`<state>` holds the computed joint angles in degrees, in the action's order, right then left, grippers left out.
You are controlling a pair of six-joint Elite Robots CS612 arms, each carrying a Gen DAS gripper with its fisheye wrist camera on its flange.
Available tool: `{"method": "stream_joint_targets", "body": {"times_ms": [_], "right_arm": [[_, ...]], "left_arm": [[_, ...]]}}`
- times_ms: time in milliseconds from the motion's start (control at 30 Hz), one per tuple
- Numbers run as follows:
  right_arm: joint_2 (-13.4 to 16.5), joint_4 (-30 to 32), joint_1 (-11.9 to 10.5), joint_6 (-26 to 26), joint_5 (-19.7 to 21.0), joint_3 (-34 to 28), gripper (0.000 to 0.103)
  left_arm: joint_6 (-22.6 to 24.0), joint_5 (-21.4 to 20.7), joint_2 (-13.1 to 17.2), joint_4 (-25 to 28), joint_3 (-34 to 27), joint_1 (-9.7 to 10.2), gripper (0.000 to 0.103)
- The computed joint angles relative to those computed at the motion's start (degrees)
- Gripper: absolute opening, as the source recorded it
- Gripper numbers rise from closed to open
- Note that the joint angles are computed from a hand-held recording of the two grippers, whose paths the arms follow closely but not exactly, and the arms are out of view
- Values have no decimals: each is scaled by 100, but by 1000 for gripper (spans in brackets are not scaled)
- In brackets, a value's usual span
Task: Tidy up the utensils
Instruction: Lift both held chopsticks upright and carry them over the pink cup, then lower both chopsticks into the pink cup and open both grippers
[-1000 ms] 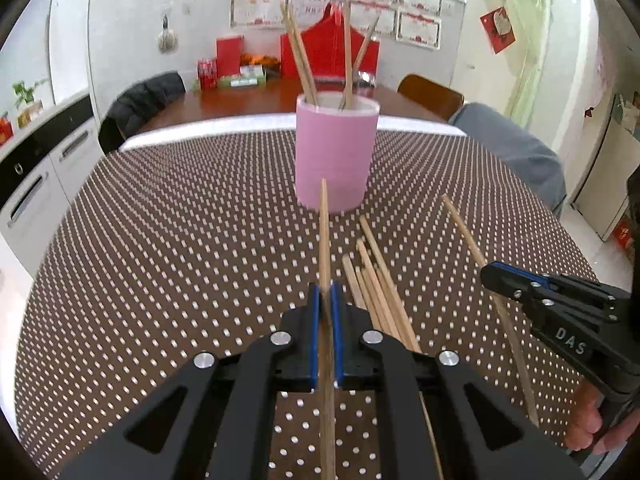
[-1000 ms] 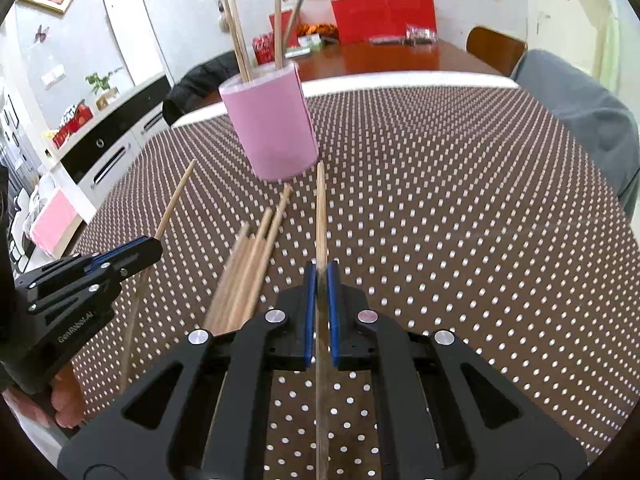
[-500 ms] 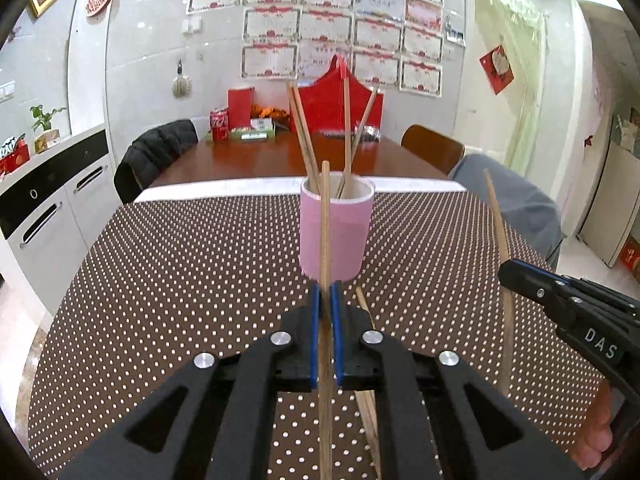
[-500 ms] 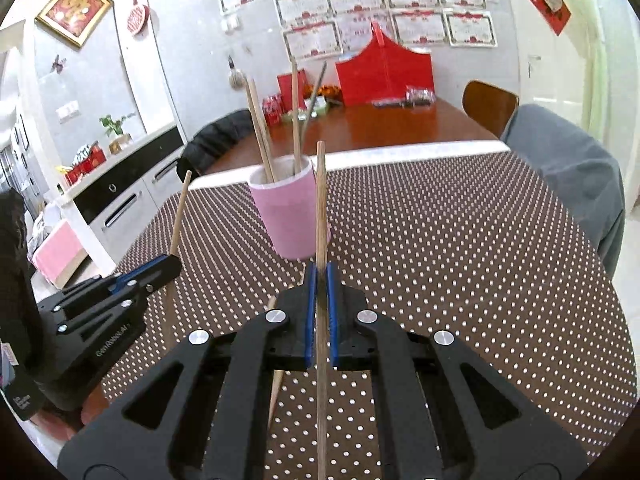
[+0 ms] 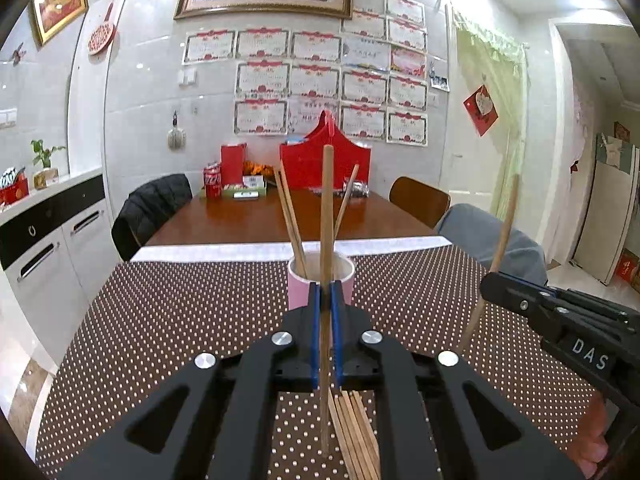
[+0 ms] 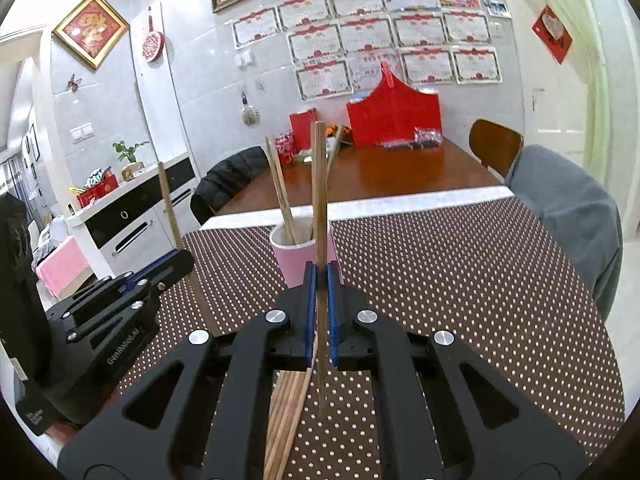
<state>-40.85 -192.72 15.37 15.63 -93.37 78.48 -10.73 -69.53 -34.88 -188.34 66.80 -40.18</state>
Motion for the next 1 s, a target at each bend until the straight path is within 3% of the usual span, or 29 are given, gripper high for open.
{"method": "stream_joint_targets", "body": {"times_ms": [600, 1000], "right_arm": [[156, -346, -16, -338, -135, -657, 6], [502, -118, -54, -470, -249, -1592, 6]], "left_arm": [[237, -23, 274, -47, -808, 74, 6], [591, 107, 590, -335, -1675, 157, 6]]}}
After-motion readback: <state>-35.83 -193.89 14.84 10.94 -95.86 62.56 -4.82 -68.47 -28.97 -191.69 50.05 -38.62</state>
